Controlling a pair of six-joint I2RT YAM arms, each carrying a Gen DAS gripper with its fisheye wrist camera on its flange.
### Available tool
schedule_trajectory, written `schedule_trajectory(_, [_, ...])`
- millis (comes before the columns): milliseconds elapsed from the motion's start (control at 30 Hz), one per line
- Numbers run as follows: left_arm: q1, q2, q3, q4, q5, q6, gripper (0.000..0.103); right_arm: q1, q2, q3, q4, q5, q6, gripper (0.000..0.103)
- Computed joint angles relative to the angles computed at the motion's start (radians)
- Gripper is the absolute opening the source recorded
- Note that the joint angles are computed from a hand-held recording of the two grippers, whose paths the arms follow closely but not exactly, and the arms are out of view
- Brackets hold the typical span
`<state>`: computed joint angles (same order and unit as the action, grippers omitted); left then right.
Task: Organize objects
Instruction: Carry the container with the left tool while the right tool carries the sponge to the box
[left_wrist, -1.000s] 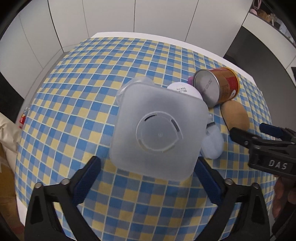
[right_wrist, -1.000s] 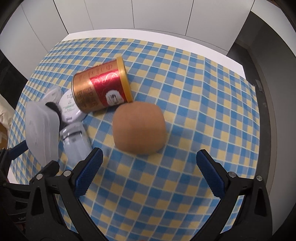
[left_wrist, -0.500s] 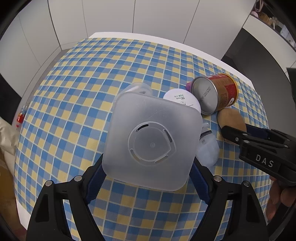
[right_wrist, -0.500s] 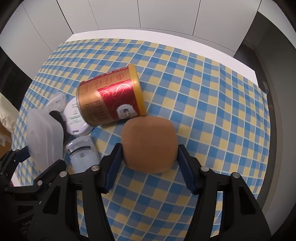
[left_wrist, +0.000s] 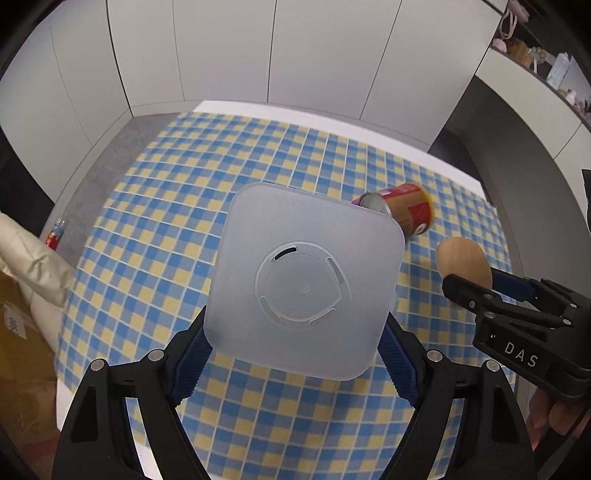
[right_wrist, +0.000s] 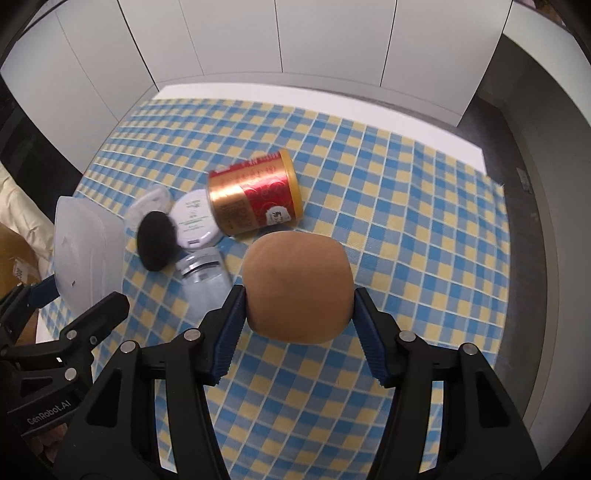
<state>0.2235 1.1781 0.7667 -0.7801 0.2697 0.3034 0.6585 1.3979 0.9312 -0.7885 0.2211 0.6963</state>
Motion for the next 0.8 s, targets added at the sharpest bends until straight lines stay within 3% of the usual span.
schedule_trajectory(433, [0.144, -0.161, 0.139, -0.277, 0.099, 0.092, 0.083, 0.163, -0.181, 0.145, -0.313, 0.117, 0.167, 0.060])
schedule_trajectory(800, [0.394, -0.250, 0.238, -0.539, 0.234, 0.320, 0.083, 0.384, -0.165, 0.323, -0.527, 0.237, 0.385, 0.060])
